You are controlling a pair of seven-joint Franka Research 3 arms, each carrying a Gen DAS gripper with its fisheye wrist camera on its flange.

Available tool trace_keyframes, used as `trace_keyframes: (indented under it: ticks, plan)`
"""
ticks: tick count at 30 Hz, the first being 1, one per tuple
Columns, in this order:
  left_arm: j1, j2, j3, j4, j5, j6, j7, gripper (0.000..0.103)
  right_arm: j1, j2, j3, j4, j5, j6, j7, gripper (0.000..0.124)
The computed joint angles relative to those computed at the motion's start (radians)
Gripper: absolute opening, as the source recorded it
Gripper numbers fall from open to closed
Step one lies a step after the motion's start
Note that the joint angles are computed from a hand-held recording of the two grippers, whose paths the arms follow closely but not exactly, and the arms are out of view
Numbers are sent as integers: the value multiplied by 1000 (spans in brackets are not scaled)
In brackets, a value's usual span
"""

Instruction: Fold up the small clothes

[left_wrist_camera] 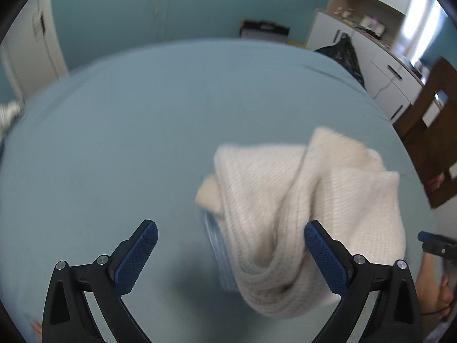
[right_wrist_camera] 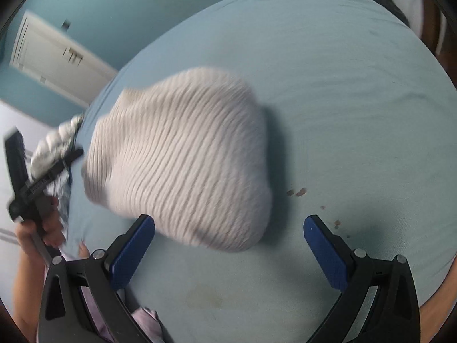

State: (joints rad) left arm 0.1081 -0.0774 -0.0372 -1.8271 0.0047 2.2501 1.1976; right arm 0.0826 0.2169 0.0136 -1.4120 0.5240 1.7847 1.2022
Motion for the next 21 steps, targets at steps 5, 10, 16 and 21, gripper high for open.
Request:
trace_keyframes:
  ticks: [5,10,16,21]
  plan:
    - [25,28,41,-43,-339,-8,71,103,16,-56,-4,-105,-18,96,52,102]
    - [56,70,40,-88,-577,-17,135,103,10,8,-9,-4,-26,52,87,102]
    - [84,107,25,-153,-884,1,273,103,-2,69,1,90,-34,-8,89,102]
    - [98,135,11,-176,-1055,13,405,103,-46,183,20,249,56,-124,152,102]
